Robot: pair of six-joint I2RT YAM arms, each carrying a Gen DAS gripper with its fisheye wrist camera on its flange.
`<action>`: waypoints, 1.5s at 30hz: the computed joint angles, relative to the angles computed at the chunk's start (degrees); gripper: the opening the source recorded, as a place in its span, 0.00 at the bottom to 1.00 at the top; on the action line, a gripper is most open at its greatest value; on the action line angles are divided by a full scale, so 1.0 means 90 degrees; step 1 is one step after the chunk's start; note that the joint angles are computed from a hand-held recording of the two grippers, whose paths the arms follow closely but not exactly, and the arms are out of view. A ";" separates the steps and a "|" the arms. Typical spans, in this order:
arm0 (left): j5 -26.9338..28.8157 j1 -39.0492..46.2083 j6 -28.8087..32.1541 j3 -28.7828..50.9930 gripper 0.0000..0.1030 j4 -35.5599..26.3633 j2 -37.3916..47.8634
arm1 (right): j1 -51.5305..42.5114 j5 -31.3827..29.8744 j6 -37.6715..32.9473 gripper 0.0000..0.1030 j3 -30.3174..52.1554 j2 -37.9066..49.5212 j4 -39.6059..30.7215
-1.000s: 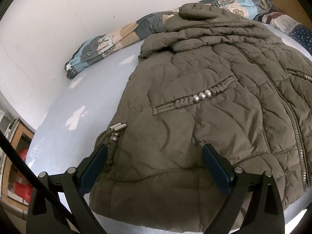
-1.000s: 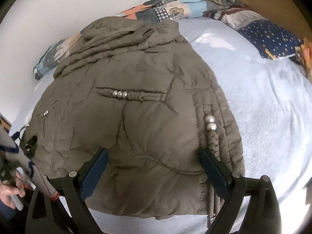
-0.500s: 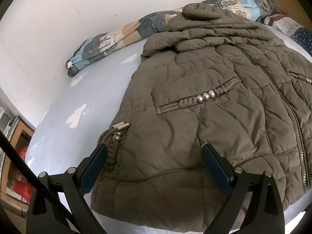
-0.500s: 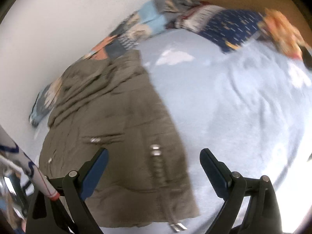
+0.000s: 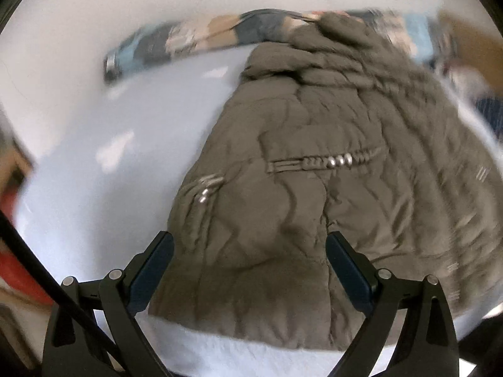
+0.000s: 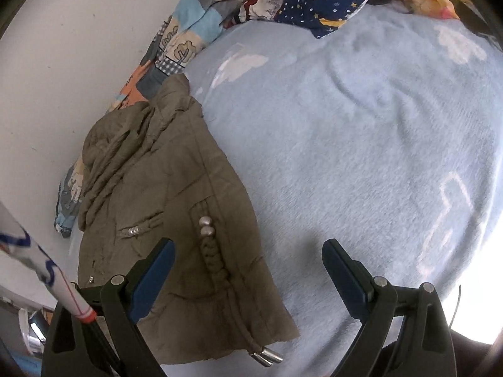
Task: Fold large clothes
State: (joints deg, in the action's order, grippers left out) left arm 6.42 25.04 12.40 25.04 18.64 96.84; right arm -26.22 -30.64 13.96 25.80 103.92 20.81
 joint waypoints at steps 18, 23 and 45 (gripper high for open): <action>0.2666 0.2495 -0.1115 0.1928 0.91 -0.2345 0.2080 | 0.0042 -0.0848 0.0065 0.94 0.0030 0.0624 0.0058; 0.2601 0.2228 -0.1130 0.1754 0.91 -0.2112 0.2072 | 0.0395 -0.0817 0.0231 0.94 -0.0095 0.0916 0.0443; 0.1457 0.0875 -0.1132 0.0098 0.69 0.0538 0.1418 | 0.1299 -0.0663 0.1394 0.46 -0.0842 0.1530 0.2738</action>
